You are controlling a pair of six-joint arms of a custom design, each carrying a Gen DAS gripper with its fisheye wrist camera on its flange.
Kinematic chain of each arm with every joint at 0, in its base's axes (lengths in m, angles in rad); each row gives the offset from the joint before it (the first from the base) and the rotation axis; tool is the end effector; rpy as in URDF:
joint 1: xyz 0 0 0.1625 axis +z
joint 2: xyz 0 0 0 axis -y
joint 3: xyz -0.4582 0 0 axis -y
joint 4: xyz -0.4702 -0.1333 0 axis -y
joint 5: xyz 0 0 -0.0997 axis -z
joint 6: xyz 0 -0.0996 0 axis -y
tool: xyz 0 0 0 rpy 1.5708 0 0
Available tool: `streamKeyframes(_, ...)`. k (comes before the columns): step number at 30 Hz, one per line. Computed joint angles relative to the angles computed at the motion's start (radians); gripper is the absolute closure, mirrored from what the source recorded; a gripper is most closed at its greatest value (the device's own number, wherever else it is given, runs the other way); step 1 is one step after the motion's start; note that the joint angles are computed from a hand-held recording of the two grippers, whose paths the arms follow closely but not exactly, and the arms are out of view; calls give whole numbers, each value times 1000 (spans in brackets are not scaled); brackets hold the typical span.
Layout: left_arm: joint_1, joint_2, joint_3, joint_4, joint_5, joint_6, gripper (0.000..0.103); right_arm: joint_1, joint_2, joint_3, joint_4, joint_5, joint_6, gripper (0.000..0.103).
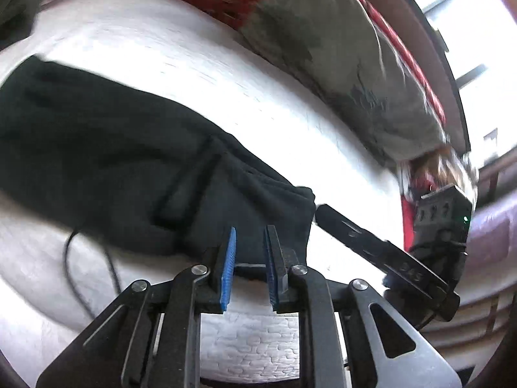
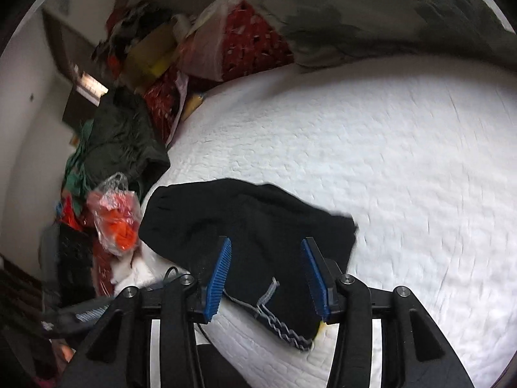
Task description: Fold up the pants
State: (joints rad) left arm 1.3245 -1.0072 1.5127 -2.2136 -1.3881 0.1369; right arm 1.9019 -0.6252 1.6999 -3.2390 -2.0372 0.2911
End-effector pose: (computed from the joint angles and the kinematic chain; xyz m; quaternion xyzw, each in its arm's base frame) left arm -0.0405 -0.7821 0.2388 0.1830 0.9765 -0.0732 0.0871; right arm 0.3203 -0.6594 -0.0008 -0.0490 -0.9316 0.3385 0.1233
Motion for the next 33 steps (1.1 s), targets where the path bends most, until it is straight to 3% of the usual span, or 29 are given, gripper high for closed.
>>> streamKeyframes(3,-15,70,-16,8,150,31,89,-18,9,20,-57,-24,35,55)
streamKeyframes(4,-3,93,-31,30,160,28,89,-22,27,9,-51,-69,41,55)
streamKeyframes(6,11,81,-30,11,109,32,89,-40,38,-9,34,-130,87,58)
streamKeyframes(7,12,78,-36,24,95,33,89,-53,33,0,40,-107,113,59)
streamKeyframes(9,15,82,-54,54,86,30,89,-43,24,21,-30,-100,124,55)
streamKeyframes(13,34,101,-95,101,34,-30,89,10,22,40,-161,-126,57,55)
streamKeyframes(15,47,98,-103,120,11,-46,89,17,29,44,-195,-79,52,55)
streamKeyframes(18,65,104,-129,167,-30,-63,89,8,55,21,-162,-24,91,55)
streamKeyframes(20,79,107,-152,214,-63,-97,89,1,78,-18,-81,-86,137,59)
streamKeyframes(22,90,112,-178,255,-101,-123,89,-18,88,-30,-39,-97,180,63)
streamKeyframes(25,88,96,-194,286,-95,-87,89,-4,77,-23,-54,-100,261,59)
streamKeyframes(29,89,50,-210,245,-29,10,88,57,69,-43,-11,-168,227,50)
streamKeyframes(31,108,54,-272,251,-24,20,84,77,77,-60,-10,-172,214,45)
streamKeyframes(33,140,71,-372,279,-31,16,68,92,101,-103,16,-158,202,43)
